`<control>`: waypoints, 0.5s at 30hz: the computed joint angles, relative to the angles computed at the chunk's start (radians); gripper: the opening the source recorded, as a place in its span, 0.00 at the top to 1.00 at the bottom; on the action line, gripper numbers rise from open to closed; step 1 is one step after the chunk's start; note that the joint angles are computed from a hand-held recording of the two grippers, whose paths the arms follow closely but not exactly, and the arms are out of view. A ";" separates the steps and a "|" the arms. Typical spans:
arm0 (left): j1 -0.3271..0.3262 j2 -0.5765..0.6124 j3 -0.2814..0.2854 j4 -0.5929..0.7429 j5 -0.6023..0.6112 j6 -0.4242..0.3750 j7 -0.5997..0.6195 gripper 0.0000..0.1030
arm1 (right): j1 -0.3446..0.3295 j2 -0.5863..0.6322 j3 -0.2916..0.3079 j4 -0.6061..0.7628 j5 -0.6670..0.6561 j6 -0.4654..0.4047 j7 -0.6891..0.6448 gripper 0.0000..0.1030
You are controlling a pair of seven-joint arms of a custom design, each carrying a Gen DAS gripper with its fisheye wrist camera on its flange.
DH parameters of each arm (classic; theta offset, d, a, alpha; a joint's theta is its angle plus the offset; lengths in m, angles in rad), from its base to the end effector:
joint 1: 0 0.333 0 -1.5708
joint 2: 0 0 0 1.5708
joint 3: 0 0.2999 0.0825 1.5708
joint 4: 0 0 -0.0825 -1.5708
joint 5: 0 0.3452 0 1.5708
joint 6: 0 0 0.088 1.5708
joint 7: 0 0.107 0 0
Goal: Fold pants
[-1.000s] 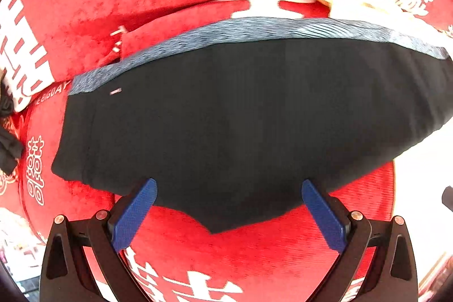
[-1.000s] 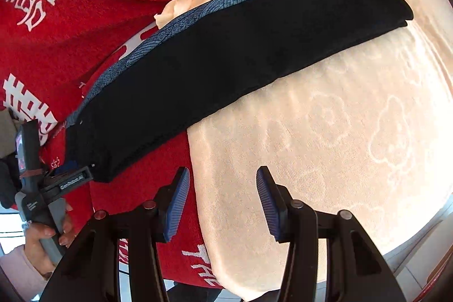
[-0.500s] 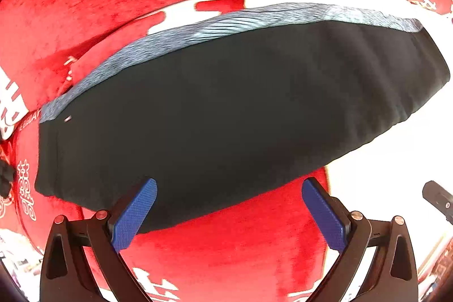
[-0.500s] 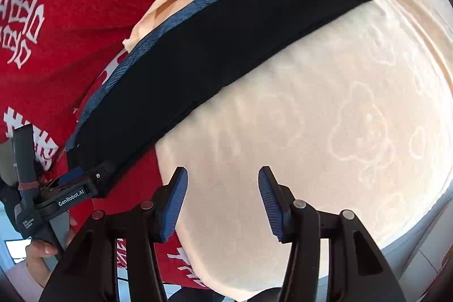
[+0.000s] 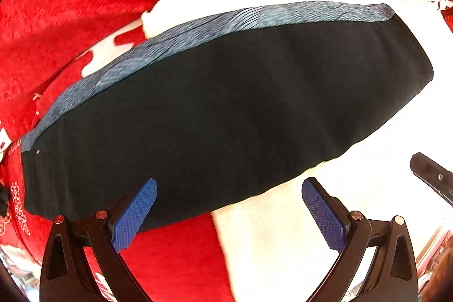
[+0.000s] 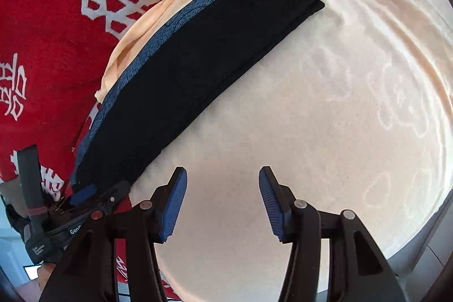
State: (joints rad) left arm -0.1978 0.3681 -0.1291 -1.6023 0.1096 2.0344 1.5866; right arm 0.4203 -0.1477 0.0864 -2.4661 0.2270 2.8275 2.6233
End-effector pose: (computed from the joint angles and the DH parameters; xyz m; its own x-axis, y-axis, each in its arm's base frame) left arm 0.6012 -0.1871 0.4254 -0.3671 -0.9285 -0.0558 -0.9266 0.3703 -0.0656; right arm 0.4204 0.2210 0.4160 -0.5707 -0.6624 -0.4853 -0.7158 0.6909 -0.1011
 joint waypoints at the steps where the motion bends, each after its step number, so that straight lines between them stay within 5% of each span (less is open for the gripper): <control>1: -0.005 0.006 -0.002 0.011 0.001 -0.004 -0.004 0.00 | -0.003 -0.004 -0.007 -0.010 0.007 0.010 -0.007 0.45; 15: -0.069 0.109 0.006 0.181 0.038 0.031 -0.080 0.00 | 0.006 -0.030 -0.101 -0.095 0.220 0.121 -0.205 0.44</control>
